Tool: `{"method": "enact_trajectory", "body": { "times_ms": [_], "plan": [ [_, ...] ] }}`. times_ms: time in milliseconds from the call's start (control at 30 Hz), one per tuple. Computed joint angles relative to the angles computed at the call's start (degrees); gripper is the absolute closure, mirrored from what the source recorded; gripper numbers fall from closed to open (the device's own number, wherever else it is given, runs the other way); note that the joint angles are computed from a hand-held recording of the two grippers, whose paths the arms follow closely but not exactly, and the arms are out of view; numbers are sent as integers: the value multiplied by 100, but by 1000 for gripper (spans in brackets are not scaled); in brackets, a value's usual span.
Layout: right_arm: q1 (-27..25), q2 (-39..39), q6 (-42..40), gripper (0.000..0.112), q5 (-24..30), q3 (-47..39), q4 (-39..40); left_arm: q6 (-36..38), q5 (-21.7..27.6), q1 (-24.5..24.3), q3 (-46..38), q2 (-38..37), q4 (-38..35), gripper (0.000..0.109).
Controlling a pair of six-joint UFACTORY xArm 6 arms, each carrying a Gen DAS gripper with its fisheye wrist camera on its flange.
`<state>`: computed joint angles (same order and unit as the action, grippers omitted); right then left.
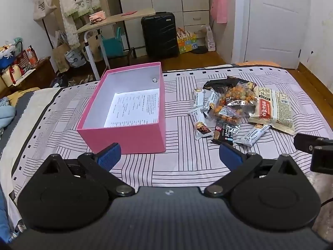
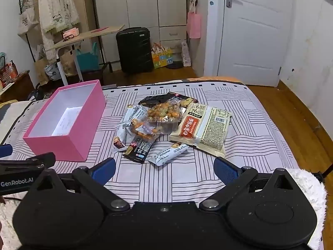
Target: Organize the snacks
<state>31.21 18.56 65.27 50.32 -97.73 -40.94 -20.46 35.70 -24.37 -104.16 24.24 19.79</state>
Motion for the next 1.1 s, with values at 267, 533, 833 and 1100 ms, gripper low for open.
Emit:
{"method": "enact_trajectory", "body": {
  "times_ms": [267, 533, 833, 1100],
  "plan": [
    [37, -96, 58, 10, 24, 98, -167, -14, -108, 35, 165, -58, -321, 6],
    [88, -187, 267, 10, -171, 221, -538, -195, -197, 44, 258, -83, -308, 6],
    [121, -130, 300, 10, -74, 135, -592, -820, -311, 67, 342, -100, 382, 6],
    [121, -109, 273, 10, 14, 123, -613, -934, -668, 118, 589, -190, 410, 6]
  ]
}}
